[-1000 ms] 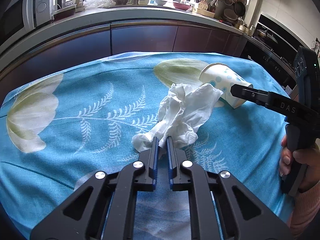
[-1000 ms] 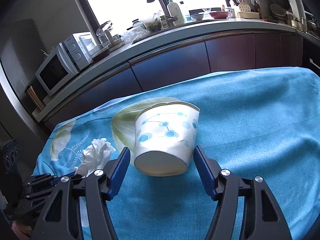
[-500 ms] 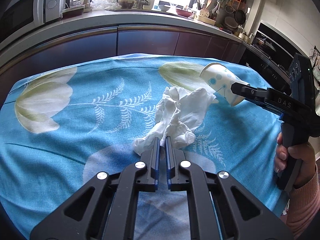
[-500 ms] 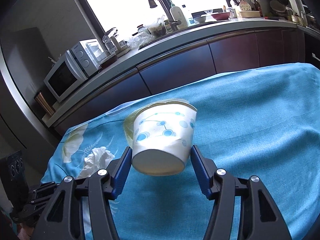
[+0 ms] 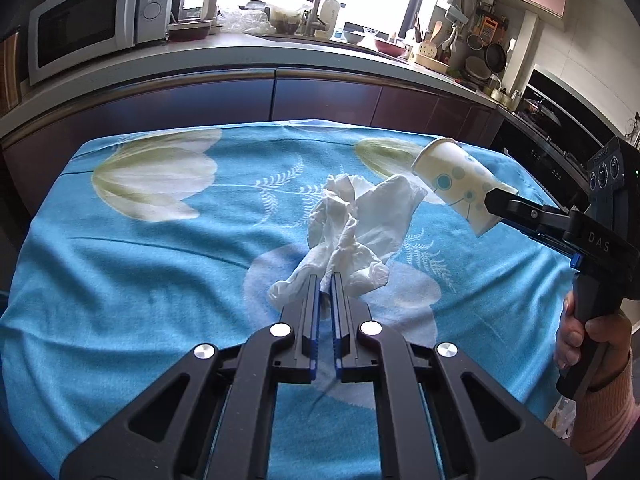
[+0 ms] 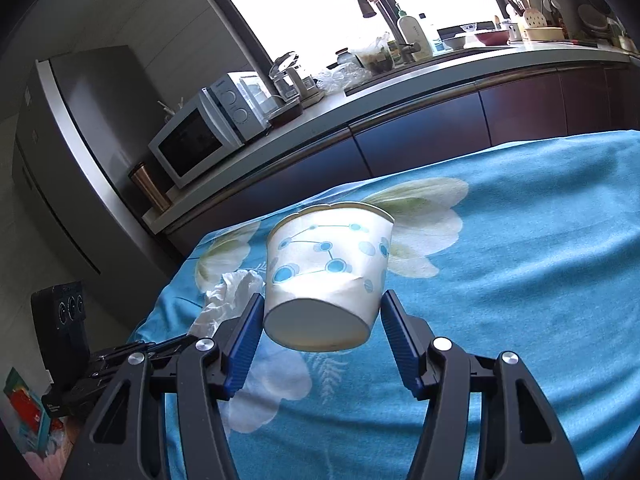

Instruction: Collect trash

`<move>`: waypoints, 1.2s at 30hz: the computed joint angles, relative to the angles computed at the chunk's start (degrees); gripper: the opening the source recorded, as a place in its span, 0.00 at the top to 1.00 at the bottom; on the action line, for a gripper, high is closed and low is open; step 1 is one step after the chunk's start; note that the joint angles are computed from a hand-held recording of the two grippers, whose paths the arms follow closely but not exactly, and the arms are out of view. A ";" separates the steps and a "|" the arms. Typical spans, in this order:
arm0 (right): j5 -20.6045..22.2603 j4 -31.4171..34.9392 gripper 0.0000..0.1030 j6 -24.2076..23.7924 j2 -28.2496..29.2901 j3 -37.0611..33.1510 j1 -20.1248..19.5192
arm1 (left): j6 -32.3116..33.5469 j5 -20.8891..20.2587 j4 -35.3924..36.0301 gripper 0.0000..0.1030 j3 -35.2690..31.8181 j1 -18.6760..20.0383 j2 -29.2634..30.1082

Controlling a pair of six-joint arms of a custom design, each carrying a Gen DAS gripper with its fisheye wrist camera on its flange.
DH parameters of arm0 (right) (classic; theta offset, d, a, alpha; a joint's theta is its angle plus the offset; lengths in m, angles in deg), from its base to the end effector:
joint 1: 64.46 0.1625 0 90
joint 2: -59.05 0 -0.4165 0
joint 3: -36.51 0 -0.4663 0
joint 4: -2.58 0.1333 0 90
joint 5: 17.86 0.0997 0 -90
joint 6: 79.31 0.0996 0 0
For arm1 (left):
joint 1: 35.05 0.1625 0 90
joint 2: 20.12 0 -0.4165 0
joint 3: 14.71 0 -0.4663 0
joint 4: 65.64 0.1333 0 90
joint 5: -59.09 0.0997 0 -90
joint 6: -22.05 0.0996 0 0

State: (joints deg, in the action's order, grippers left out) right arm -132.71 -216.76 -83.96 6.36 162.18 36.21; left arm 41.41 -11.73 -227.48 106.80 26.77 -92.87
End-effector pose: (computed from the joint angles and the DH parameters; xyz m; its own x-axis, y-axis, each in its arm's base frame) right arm 0.1860 -0.4935 0.0808 -0.9450 0.1311 0.2995 -0.1798 0.5569 -0.8109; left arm -0.1179 -0.5716 0.1622 -0.6988 0.5825 -0.4151 0.7060 0.6548 -0.2697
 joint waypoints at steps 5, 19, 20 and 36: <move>0.94 0.50 0.44 -0.46 1.56 -0.59 1.50 | -0.21 0.49 0.18 0.94 2.11 1.08 -4.32; 2.96 3.08 0.44 -1.21 5.73 -3.58 4.37 | 0.06 2.24 0.04 0.94 5.38 3.83 -12.59; 3.09 3.23 0.44 -1.22 6.00 -3.76 4.56 | 0.02 2.36 -0.01 0.94 5.61 3.94 -13.07; 4.30 6.85 0.44 -1.55 9.96 -7.80 7.11 | 0.60 4.15 -1.12 0.94 7.26 5.72 -17.88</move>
